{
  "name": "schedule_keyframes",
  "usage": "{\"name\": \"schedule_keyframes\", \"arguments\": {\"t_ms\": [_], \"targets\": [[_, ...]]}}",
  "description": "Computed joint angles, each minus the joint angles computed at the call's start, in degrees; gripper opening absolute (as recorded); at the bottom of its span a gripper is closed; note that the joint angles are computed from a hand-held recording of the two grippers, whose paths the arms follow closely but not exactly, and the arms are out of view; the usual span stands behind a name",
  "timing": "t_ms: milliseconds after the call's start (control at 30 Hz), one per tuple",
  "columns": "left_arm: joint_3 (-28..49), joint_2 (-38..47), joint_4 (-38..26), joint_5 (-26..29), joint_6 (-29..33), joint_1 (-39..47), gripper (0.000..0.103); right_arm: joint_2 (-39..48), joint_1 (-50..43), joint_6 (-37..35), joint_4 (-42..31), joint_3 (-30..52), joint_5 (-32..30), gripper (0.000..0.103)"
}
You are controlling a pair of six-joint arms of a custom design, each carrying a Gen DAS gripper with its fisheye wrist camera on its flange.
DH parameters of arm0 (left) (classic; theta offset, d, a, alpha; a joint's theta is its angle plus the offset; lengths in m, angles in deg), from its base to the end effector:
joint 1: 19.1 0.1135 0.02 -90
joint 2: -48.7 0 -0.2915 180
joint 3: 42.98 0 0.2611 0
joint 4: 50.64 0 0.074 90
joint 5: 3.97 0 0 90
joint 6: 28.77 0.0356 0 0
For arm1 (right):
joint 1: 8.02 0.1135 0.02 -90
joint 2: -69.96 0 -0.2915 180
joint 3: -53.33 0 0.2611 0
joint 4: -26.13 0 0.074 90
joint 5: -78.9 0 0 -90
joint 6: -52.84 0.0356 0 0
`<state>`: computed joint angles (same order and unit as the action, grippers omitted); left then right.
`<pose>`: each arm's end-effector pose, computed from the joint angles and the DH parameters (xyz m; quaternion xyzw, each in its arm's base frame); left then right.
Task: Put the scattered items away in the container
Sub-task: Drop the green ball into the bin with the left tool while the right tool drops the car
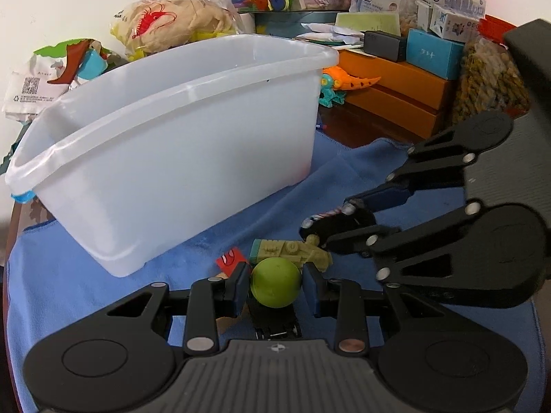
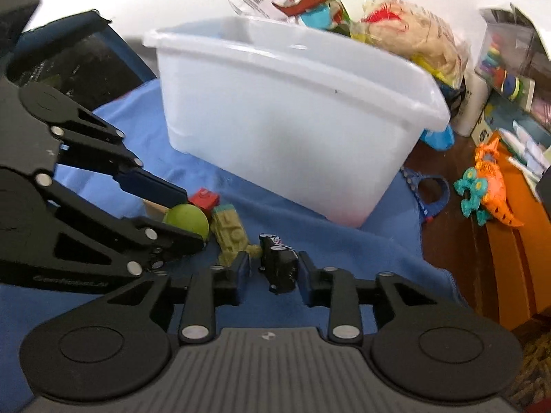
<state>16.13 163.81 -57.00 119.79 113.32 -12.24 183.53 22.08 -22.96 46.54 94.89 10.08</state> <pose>0.3377 0.0207 0.0692 0.4213 0.8311 -0.1330 0.3377 0.2520 0.1312 0.0483 -0.0685 0.9277 -0.0389 0.3648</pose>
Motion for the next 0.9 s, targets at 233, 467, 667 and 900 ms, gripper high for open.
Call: {"name": "schedule_keyframes", "arguments": {"t_ms": [233, 467, 667, 900], "targets": [[-0.5, -0.3, 0.8, 0.6, 0.6, 0.5, 0.037, 0.8, 0.9, 0.9, -2.3, 0.8, 0.6, 0.018], [-0.5, -6.2, -5.4, 4.9, 3.6, 3.8, 0.037, -7.1, 4.4, 2.0, -4.6, -1.9, 5.2, 0.018], [1.8, -13.7, -10.8, 7.9, 1.3, 5.0, 0.037, -19.5, 5.7, 0.2, -11.4, -1.4, 9.0, 0.018], [6.8, -16.5, -9.3, 7.5, -6.5, 3.5, 0.037, -23.8, 3.3, -6.3, -12.8, 2.8, 9.2, 0.018]]}}
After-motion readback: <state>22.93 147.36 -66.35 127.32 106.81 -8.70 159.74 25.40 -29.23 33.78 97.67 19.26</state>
